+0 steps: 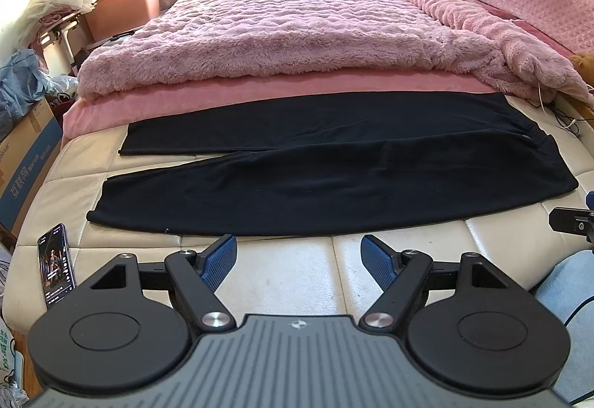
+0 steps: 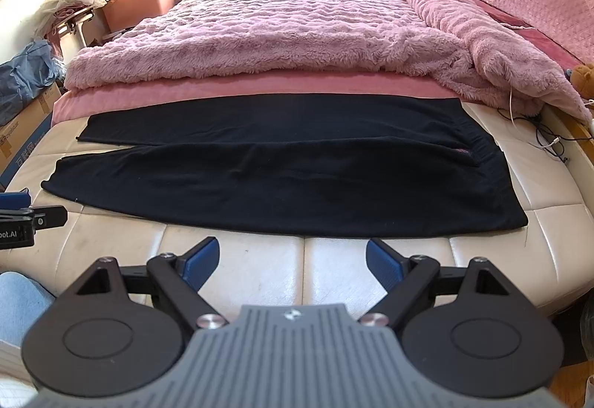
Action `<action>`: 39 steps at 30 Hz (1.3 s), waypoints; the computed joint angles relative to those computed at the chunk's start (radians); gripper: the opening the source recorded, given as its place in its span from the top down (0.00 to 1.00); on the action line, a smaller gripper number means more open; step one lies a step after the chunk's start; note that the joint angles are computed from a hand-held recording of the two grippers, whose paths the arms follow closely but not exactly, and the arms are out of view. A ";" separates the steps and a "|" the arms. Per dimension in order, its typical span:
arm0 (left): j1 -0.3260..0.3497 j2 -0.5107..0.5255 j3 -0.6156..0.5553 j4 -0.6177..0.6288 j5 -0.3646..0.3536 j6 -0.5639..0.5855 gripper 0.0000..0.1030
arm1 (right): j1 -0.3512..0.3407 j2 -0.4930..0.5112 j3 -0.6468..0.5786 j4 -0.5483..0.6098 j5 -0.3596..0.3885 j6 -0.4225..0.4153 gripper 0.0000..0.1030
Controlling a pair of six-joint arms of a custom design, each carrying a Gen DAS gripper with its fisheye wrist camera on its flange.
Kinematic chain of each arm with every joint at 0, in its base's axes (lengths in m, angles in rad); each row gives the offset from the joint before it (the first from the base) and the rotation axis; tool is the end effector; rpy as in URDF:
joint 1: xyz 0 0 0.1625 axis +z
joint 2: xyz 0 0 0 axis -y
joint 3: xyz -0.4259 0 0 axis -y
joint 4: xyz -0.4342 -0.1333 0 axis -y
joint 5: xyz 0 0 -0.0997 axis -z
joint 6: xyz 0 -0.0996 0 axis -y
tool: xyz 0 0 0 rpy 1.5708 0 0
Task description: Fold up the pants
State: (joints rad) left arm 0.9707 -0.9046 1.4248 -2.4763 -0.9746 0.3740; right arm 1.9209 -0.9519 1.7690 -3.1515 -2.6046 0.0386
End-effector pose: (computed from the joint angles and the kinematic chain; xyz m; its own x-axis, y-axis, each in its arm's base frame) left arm -0.2749 -0.7368 0.2426 -0.5554 0.5523 -0.6217 0.7802 0.6048 -0.1598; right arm 0.2683 -0.5956 0.2249 -0.6934 0.4086 0.5935 -0.2212 0.6633 -0.7150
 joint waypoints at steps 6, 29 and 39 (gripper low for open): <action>-0.001 0.000 0.000 -0.001 0.001 -0.001 0.14 | 0.001 0.000 -0.001 0.001 0.002 -0.006 0.20; -0.004 -0.002 0.005 0.003 -0.003 -0.007 0.14 | 0.003 -0.004 -0.004 0.017 0.005 -0.002 0.20; -0.006 -0.002 0.007 0.003 -0.004 -0.009 0.14 | 0.002 -0.007 -0.002 0.021 0.006 0.002 0.20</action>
